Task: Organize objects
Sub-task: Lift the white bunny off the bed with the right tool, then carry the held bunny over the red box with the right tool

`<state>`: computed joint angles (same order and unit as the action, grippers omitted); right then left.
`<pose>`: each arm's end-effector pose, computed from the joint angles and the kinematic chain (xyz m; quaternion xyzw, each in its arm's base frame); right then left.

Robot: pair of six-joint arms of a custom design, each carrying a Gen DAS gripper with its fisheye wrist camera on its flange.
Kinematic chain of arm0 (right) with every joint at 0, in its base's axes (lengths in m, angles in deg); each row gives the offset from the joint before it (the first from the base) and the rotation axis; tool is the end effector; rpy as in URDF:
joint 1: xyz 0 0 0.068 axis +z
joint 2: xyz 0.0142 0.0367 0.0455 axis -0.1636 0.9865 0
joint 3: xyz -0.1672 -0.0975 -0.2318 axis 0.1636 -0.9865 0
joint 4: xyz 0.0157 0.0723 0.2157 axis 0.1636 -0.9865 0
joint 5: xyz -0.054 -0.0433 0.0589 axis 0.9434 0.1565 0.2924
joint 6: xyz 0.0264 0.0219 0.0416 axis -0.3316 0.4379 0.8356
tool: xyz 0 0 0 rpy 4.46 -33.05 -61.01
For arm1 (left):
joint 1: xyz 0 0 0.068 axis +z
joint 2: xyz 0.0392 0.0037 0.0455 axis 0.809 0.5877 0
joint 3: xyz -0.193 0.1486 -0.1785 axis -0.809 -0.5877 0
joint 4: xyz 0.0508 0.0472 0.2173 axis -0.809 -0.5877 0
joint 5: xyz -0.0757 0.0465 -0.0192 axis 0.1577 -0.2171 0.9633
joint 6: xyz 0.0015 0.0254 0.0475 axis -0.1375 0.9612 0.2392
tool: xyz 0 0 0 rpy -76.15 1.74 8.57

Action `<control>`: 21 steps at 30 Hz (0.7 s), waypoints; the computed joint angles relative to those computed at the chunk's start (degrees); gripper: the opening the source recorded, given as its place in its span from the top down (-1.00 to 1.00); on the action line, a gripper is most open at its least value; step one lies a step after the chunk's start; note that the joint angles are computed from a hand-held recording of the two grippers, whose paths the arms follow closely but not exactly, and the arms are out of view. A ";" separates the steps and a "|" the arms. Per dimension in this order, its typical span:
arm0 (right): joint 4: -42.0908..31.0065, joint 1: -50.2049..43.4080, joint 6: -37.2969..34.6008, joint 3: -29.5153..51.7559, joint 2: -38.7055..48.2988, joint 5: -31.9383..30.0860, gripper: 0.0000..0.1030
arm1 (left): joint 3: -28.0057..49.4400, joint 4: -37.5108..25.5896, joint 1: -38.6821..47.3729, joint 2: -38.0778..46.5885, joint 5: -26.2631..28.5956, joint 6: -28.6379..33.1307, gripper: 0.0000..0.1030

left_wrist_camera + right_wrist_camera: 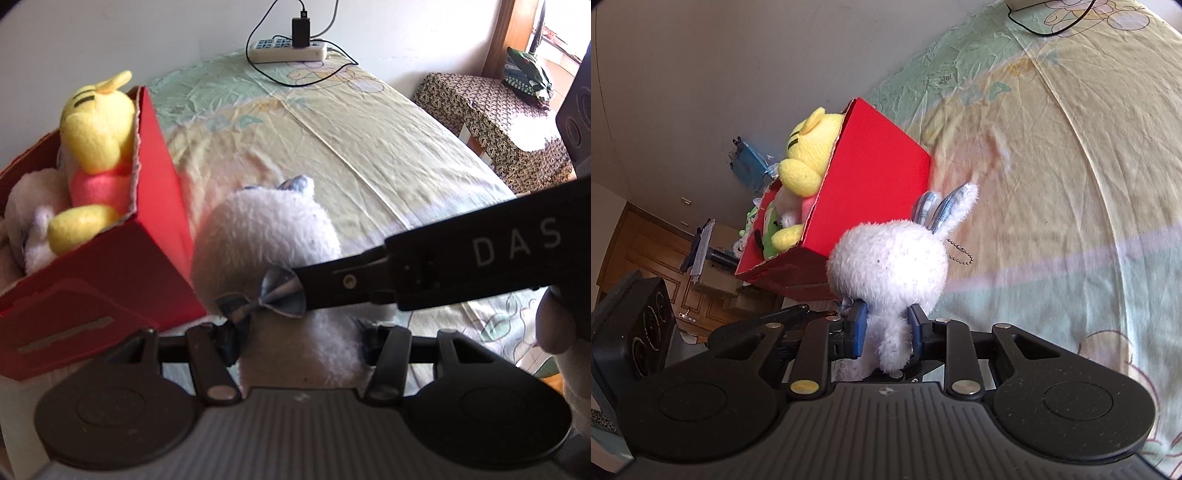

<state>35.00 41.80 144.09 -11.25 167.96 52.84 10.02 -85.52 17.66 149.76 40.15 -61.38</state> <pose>0.1422 0.1540 0.0974 0.3024 0.8279 0.3184 0.3491 0.2624 -0.2031 0.1302 0.5025 0.8201 -0.1389 0.2358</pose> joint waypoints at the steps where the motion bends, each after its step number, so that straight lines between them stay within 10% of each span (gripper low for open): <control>1: -3.05 0.96 1.04 1.58 -0.93 1.09 0.49 | 0.04 -0.61 1.01 -0.17 0.81 1.32 -0.06; 21: -42.41 11.37 15.50 32.95 0.85 11.11 0.49 | 3.50 -16.80 21.80 0.27 13.37 31.14 -0.06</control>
<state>-7.41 53.17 159.59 21.70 168.81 63.95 13.52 -102.33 39.46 150.03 53.52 -30.24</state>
